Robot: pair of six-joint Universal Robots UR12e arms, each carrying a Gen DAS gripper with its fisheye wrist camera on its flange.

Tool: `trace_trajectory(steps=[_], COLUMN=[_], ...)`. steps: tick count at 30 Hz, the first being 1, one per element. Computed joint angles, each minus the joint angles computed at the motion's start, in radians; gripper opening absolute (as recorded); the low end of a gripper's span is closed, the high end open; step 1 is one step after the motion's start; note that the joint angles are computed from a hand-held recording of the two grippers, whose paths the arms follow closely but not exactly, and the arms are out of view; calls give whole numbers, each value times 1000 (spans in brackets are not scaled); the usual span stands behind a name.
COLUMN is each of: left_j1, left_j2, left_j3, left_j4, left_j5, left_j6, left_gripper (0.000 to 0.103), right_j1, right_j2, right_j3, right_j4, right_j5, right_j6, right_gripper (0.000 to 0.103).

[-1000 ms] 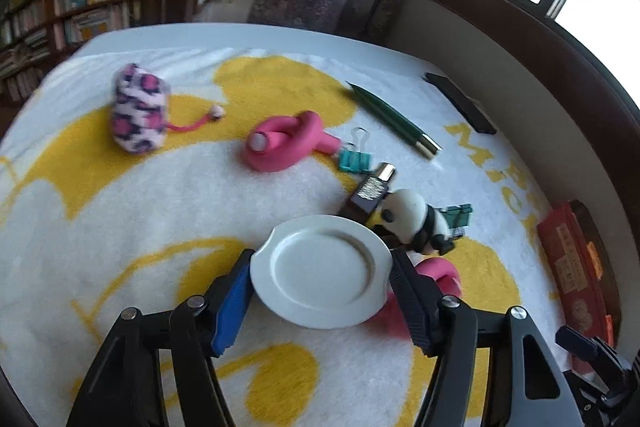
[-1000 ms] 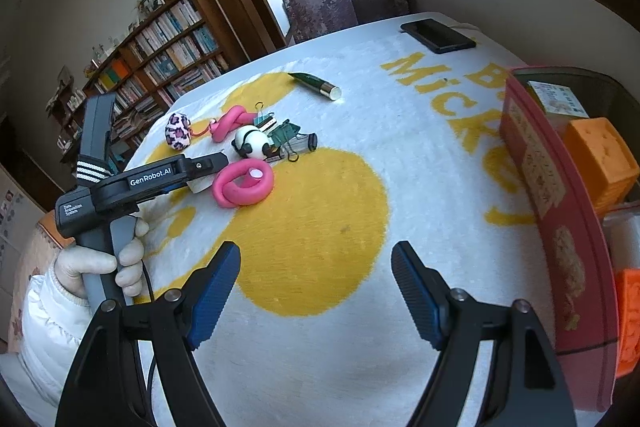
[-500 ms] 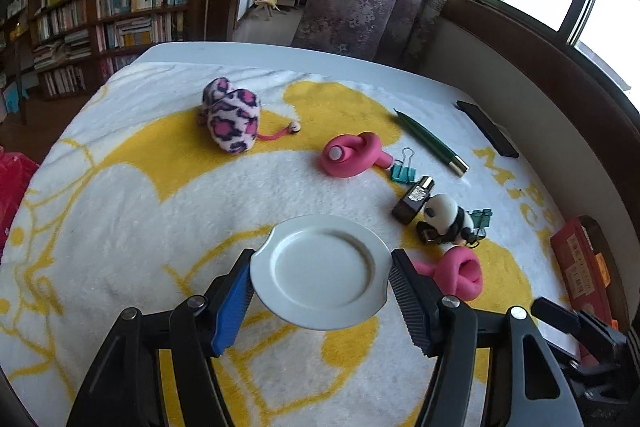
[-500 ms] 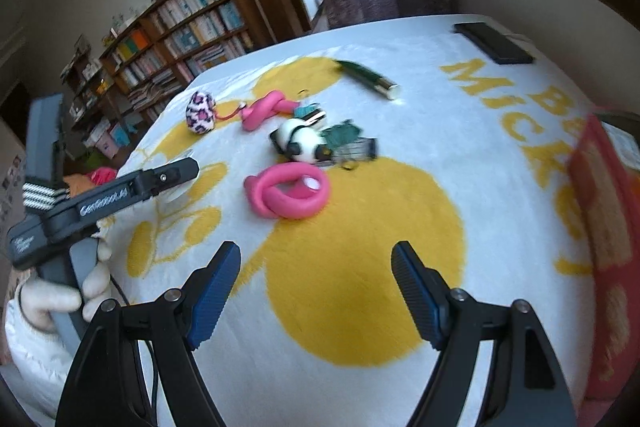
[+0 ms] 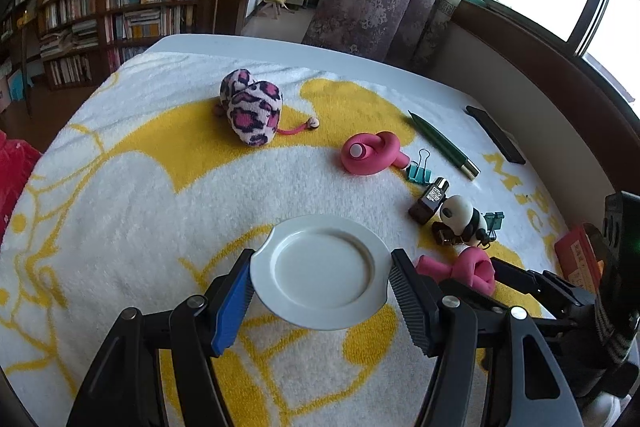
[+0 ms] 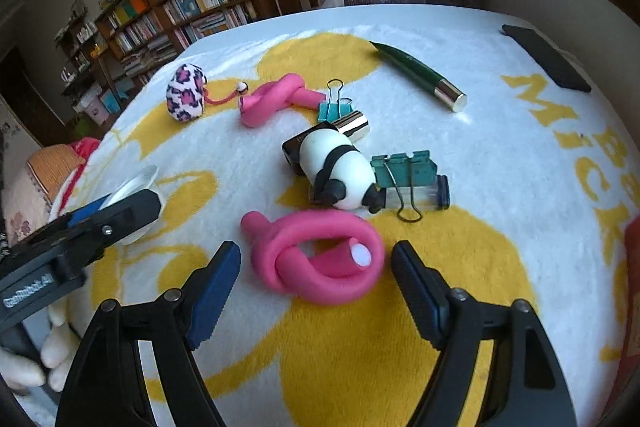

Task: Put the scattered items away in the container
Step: 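Grasp the white plate rim with the left gripper while the right grasps the pink foam knot, then carry the plate and pink knot over the tin with both grippers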

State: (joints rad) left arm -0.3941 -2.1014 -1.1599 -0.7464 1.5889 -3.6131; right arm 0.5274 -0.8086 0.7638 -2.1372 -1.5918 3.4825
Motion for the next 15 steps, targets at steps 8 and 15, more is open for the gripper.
trace_trajectory(steps=[8, 15], left_j1=[-3, -6], left_j2=[-2, -4], left_j3=[3, 5], left_j4=[-10, -13], left_j5=[2, 2], left_j6=[3, 13], left_gripper=[68, 68], right_j1=[0, 0], right_j2=[-21, -75], right_j3=[38, 128], right_j4=[-26, -100], right_j5=[-13, -13], right_j6=[5, 45], right_gripper=[69, 69])
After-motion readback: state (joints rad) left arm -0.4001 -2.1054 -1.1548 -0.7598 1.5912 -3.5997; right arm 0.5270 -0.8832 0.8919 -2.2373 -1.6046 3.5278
